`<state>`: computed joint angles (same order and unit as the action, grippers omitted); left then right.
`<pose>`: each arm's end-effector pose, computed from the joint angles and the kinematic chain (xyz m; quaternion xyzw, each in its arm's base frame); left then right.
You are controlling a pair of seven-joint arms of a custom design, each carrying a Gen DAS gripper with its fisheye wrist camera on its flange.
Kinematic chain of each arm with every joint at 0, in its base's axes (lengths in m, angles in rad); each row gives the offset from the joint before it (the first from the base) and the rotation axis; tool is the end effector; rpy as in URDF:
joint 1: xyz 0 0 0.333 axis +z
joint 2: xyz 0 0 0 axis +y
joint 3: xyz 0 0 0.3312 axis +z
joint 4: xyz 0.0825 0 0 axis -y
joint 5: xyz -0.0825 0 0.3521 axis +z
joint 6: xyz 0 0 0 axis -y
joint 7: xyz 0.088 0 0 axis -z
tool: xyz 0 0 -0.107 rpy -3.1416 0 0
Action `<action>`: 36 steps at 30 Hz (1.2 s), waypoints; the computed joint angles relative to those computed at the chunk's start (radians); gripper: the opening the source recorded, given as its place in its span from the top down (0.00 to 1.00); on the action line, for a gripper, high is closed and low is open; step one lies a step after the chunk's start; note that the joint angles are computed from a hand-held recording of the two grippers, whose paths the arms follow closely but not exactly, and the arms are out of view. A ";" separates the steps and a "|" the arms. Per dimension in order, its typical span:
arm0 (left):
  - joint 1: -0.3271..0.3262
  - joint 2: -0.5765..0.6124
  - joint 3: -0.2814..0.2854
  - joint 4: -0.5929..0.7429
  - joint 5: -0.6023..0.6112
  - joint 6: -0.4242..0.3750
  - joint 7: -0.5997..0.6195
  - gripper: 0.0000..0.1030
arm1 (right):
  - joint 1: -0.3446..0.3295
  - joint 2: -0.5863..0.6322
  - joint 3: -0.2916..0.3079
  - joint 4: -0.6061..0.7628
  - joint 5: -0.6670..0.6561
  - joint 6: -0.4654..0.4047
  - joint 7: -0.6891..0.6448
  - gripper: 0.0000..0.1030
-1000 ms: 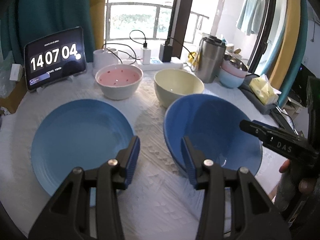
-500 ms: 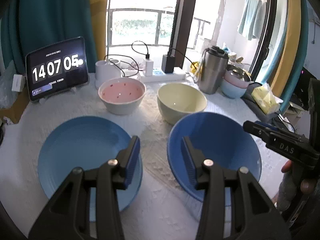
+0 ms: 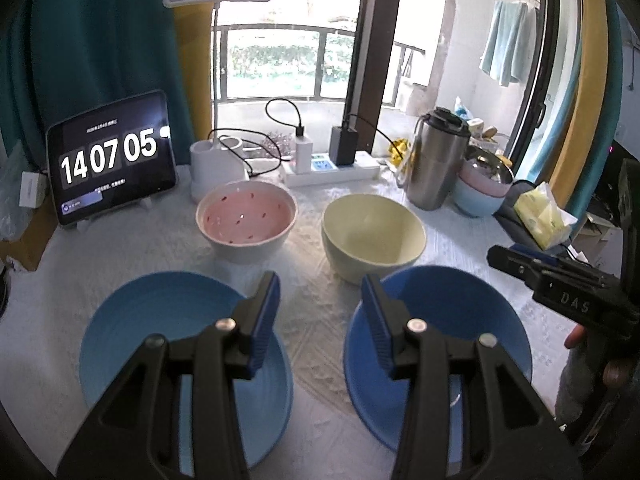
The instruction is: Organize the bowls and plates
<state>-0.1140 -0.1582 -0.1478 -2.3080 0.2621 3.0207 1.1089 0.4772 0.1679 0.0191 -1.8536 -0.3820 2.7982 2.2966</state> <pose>0.4834 -0.1536 0.5443 -0.6228 0.6578 -0.3465 0.2437 0.5424 0.3126 0.5490 -0.6750 0.6247 -0.1881 0.3446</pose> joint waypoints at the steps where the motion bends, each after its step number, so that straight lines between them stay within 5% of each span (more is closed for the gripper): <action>1: 0.003 0.007 -0.002 0.009 0.004 -0.002 -0.003 0.57 | -0.003 0.005 0.002 0.007 0.007 -0.002 -0.009 0.57; 17: 0.007 0.134 -0.008 0.145 -0.003 -0.045 0.011 0.57 | -0.004 0.108 -0.017 0.137 0.131 -0.033 -0.162 0.57; 36: 0.041 0.303 -0.060 0.346 -0.255 -0.198 0.235 0.57 | -0.035 0.276 0.005 0.386 0.351 -0.179 -0.397 0.57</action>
<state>-0.0734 0.1445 -0.2078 -1.9615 0.0068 2.8228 1.3444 0.4424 0.4438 0.0240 -1.4677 -0.0308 2.6187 1.8996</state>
